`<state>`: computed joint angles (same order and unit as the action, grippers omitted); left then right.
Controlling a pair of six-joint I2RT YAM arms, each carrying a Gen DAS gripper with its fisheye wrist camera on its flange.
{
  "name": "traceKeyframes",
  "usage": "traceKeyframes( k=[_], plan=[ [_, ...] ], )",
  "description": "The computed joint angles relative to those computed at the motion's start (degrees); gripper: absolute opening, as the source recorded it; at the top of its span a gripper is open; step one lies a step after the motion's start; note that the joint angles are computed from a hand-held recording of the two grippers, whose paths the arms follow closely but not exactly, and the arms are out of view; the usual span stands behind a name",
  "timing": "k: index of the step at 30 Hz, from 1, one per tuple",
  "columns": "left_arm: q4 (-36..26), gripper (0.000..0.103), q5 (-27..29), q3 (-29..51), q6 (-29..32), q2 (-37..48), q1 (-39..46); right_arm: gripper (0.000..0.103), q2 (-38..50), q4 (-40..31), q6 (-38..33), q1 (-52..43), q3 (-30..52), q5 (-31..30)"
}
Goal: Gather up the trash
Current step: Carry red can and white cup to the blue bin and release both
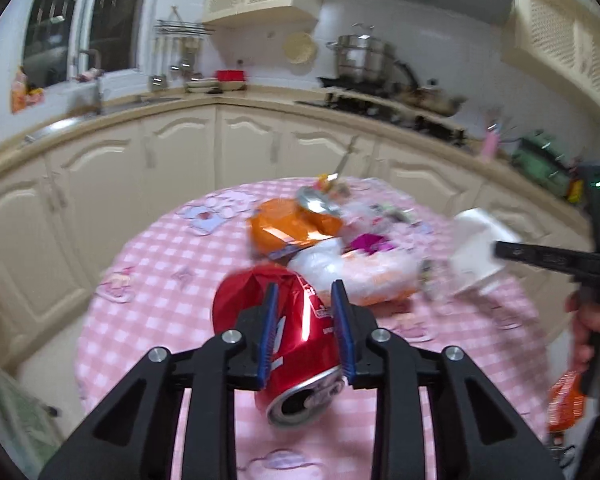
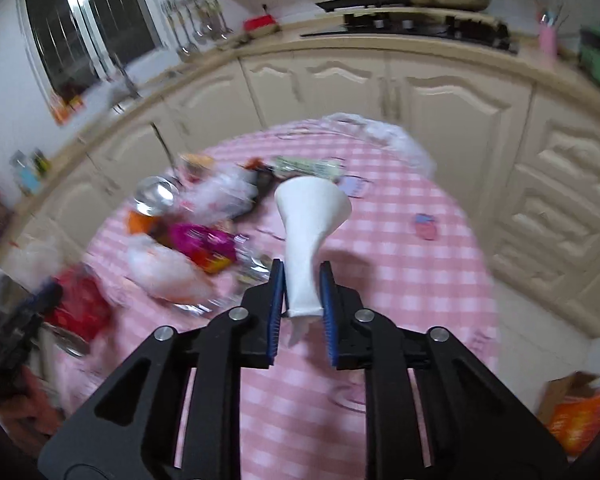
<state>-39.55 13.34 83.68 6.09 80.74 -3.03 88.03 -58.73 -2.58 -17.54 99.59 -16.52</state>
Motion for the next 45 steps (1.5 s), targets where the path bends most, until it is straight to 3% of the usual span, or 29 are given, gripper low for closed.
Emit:
traceKeyframes(
  k=[1, 5, 7, 12, 22, 29, 34, 39, 45],
  plan=[
    [0.3, 0.027, -2.1, -0.8, 0.4, -0.1, -0.4, 0.022, -0.2, 0.3, -0.2, -0.5, -0.5, -0.5],
    [1.5, 0.027, 1.1, -3.3, 0.2, -1.1, 2.3, 0.02, 0.3, 0.2, -0.5, -1.0, -0.9, -1.7],
    [1.1, 0.026, 4.2, -3.3, -1.1, -1.4, 4.3, 0.017, -0.4, 0.4, 0.2, -2.4, -1.8, -6.0],
    [-1.0, 0.023, 12.8, -2.0, -2.8, -1.1, 9.1, 0.016, -3.9, 2.7, 1.7, -3.9, -5.1, -8.4],
    [-3.2, 0.022, 20.1, 0.5, -6.1, -3.6, 4.2, 0.016, -5.6, -0.8, -0.7, -12.4, -2.4, -17.3],
    [-4.1, 0.022, 21.8, 5.2, -11.1, -3.8, -8.4, 0.016, -5.7, -6.8, -7.1, -26.8, 2.7, -25.6],
    [-1.9, 0.022, 18.2, 10.4, -15.7, 0.5, -25.6, 0.016, -1.7, -12.7, -14.7, -41.8, 7.8, -30.2],
    [1.7, 0.022, 15.3, 16.2, -21.0, 12.1, -41.5, 0.016, 5.3, -16.5, -21.4, -54.5, 8.5, -31.3],
    [1.9, 0.022, 13.5, 25.8, -24.5, 31.0, -52.4, 0.016, 13.2, -11.5, -25.0, -60.3, -1.7, -25.9]
  ],
)
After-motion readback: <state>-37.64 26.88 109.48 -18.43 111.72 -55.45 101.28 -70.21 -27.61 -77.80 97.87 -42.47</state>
